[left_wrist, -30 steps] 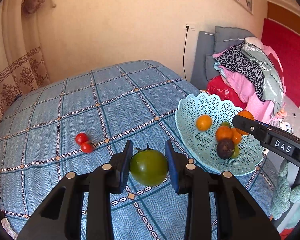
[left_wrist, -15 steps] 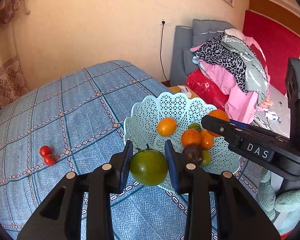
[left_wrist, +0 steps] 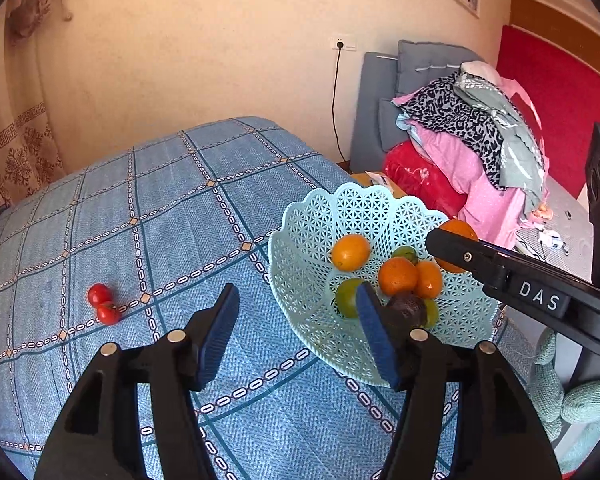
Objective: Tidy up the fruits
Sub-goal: 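Carry both fruits over the blue basket and open both tools to release them, then move both tools back over the bed toward the two red cherry tomatoes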
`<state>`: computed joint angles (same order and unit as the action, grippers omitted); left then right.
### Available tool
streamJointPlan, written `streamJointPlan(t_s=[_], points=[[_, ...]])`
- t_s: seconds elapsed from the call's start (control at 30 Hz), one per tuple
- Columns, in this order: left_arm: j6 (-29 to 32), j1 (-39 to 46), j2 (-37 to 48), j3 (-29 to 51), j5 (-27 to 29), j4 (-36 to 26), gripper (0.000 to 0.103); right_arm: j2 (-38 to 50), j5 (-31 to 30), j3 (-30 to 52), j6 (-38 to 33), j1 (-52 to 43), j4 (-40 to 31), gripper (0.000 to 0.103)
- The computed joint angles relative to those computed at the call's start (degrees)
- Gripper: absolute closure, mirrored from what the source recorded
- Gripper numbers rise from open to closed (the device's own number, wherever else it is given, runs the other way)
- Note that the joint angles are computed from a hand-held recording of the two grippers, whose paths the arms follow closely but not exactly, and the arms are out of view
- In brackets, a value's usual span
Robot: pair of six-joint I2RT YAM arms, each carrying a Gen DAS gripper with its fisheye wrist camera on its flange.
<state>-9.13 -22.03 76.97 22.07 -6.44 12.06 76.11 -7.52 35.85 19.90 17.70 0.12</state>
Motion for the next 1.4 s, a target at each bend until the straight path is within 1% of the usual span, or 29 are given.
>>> streamJointPlan(t_s=[0.13,0.23,0.37,0.4,0.43,0.47,0.5,0.73,0.93,1.03,1.13,1.23,1.4], points=[[0.5,1.5,-2.3,-0.9,-0.3,-1.0,0.034,0.2,-0.2,0.2,0.4,1.0,-0.4,0.064],[0.9,2.2,-3.4,-1.4,-1.4,-1.3,0.034,0.9,-2.6,0.7,1.0,1.1,-1.0,0.064],[1.3,4.9,-4.3,-1.7,-0.1,-2.0,0.033,1.7,-3.1,1.1,1.1,2.0,-1.5,0.063],[1.3,5.4,-4.3,-1.7,-0.1,-2.2,0.03,2.0,-3.8,1.2,1.4,1.9,-1.6,0.062],[1.2,5.8,-4.5,-1.8,-0.3,-2.2,0.023,2.1,-4.4,1.2,1.7,1.7,-1.4,0.06],[1.3,6.5,-4.8,-2.1,-0.2,-2.2,0.02,2.1,-4.4,1.1,1.8,1.7,-1.2,0.057],[1.5,7.3,-5.3,-2.4,0.1,-2.2,0.019,1.9,-4.1,1.1,1.8,1.8,-1.2,0.057],[2.2,10.6,-6.4,-2.8,1.1,-2.9,0.019,0.6,-4.1,0.6,1.6,1.6,-1.2,0.057],[2.9,14.4,-8.3,-3.4,2.6,-4.2,0.019,-0.2,-1.6,0.1,0.9,3.8,-0.7,0.057],[3.8,17.0,-9.3,-3.5,3.6,-4.9,0.019,-1.1,-0.4,-0.4,0.6,5.0,-0.1,0.057],[5.0,19.9,-10.6,-3.6,4.8,-5.9,0.019,-2.0,-0.8,-0.9,0.2,5.5,0.4,0.057],[6.1,23.2,-11.8,-3.6,6.2,-6.9,0.019,-2.5,-0.5,-1.2,-0.3,6.6,0.9,0.054],[8.4,29.8,-12.3,-3.8,8.9,-7.7,0.019,-3.0,1.9,-1.7,-1.7,9.9,1.5,0.053]])
